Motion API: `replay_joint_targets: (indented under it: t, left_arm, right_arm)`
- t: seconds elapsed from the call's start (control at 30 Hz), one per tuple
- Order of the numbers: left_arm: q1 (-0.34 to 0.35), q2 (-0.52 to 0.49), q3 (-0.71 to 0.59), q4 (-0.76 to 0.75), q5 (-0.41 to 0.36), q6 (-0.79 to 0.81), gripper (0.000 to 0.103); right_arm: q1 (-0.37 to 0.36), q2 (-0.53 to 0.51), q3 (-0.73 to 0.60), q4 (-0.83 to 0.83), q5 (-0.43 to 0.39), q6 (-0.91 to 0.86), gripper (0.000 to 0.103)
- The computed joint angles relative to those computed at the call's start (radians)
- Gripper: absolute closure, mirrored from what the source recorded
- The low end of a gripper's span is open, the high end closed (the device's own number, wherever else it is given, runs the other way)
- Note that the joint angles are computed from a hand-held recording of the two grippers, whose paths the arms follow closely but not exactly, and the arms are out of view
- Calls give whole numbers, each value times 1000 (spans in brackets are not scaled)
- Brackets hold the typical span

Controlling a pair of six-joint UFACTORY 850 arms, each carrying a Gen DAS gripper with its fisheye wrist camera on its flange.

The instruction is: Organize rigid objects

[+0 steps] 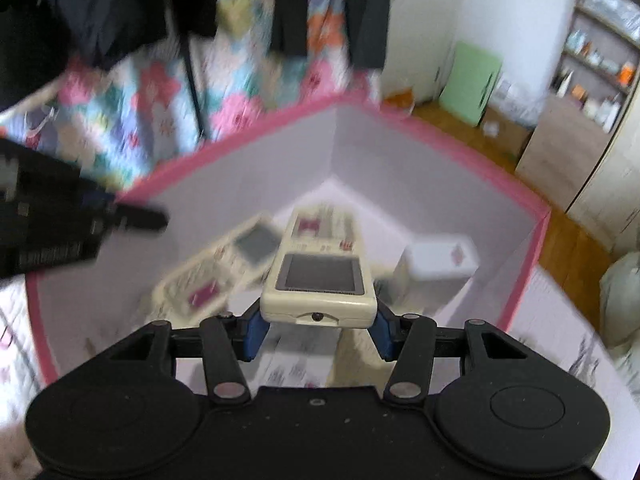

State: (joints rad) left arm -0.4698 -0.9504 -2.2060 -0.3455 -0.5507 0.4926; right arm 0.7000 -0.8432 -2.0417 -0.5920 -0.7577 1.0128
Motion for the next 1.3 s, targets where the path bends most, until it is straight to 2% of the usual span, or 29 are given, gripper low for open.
replay_joint_targets:
  t: [0.07, 0.13, 0.27, 0.37, 0.47, 0.53, 0.63, 0.83, 0.93, 1.07, 1.17, 1.2, 1.23, 1.3]
  left_arm:
    - [0, 1, 2, -2, 0, 0, 100]
    - [0, 4, 7, -3, 0, 0, 100]
    - [3, 0, -2, -8, -12, 4, 100]
    - [4, 0, -3, -7, -12, 6, 100]
    - [6, 0, -3, -14, -15, 16, 100]
    - [6, -2, -5, -11, -15, 15, 100]
    - [6, -2, -5, -6, -14, 11, 100]
    - [5, -6, -13, 2, -17, 3, 100]
    - [5, -7, -14, 3, -17, 5, 100]
    - [9, -23, -45, 10, -40, 4, 100]
    - [13, -29, -58, 4, -54, 7, 99]
    - [16, -33, -65, -4, -60, 11, 99]
    - [15, -30, -61, -6, -60, 10, 99]
    - [16, -30, -61, -10, -63, 13, 100]
  right_arm:
    - [8, -2, 2, -1, 1, 3, 40]
    - [24, 41, 69, -118, 26, 129, 34]
    - [35, 178, 263, -354, 91, 443, 33]
    - [38, 264, 386, -473, 40, 640, 33]
    - [30, 313, 468, -476, -29, 703, 33]
    - [18, 359, 550, -521, -15, 793, 33]
    - [-8, 368, 594, -483, -22, 825, 34]
    - [-66, 361, 663, -486, 104, 913, 35]
    - [-78, 331, 657, -513, 112, 924, 35]
    - [-93, 277, 607, -540, 88, 820, 35]
    - [-114, 247, 573, -506, 131, 667, 33]
    - [-111, 235, 563, -542, 114, 664, 33]
    - [-112, 232, 565, -583, 119, 679, 34]
    - [-125, 239, 574, -612, 160, 728, 51]
